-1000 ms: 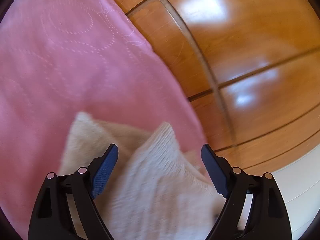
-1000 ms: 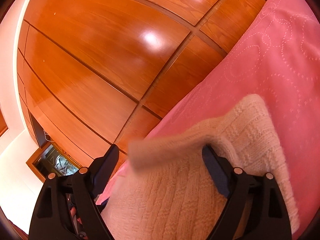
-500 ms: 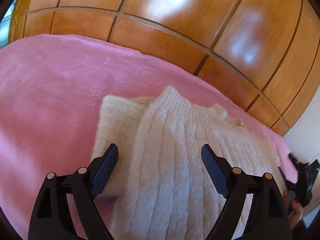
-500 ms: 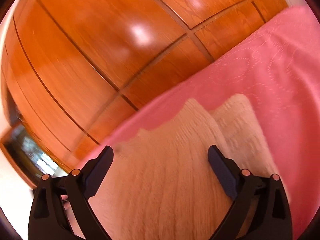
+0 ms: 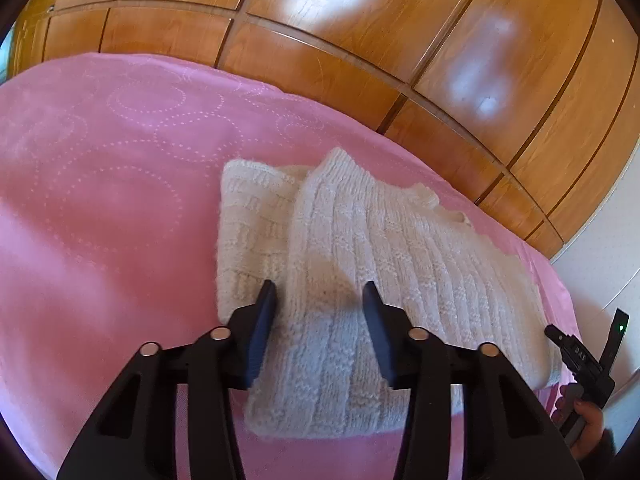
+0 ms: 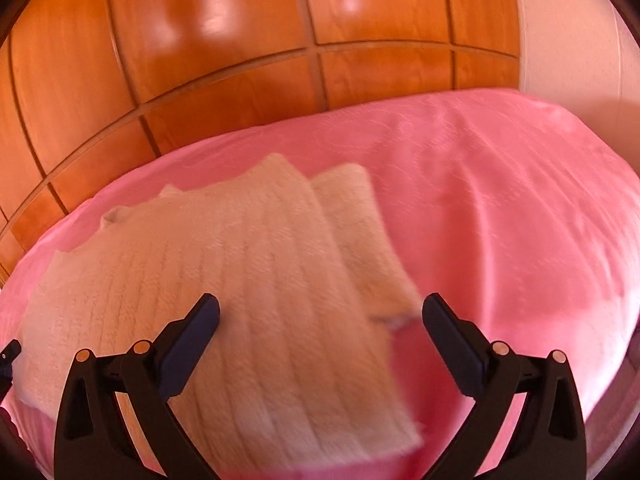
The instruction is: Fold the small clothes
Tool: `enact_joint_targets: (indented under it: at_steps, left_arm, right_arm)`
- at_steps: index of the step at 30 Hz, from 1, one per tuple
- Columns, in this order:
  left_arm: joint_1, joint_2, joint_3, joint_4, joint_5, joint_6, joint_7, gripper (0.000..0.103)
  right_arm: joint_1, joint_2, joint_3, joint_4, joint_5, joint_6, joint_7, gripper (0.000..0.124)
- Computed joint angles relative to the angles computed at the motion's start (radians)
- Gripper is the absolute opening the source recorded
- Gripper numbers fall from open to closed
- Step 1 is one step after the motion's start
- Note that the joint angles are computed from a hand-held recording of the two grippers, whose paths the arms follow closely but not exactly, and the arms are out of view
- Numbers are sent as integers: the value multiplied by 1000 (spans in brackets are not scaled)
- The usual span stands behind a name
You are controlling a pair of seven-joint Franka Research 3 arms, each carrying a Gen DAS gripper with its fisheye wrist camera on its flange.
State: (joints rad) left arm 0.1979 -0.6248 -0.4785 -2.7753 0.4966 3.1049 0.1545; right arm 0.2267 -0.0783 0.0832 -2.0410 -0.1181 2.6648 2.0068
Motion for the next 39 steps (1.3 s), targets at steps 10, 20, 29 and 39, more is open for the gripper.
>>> enact_joint_targets:
  at_steps: [10, 20, 29, 39]
  left_arm:
    - [-102, 18, 135, -50, -67, 98, 84, 27]
    - [-236, 4, 222, -39, -141, 55, 243, 5]
    - [-354, -62, 278, -72, -213, -121, 350, 5]
    - [-119, -128, 40, 1, -51, -141, 116, 64]
  right_arm:
    - [15, -125, -47, -122, 246, 17, -291, 98]
    - [10, -112, -32, -84, 376, -55, -434, 11]
    - [-14, -146, -41, -122, 415, -109, -445, 7]
    - [-52, -162, 14, -125, 247, -4, -327, 61]
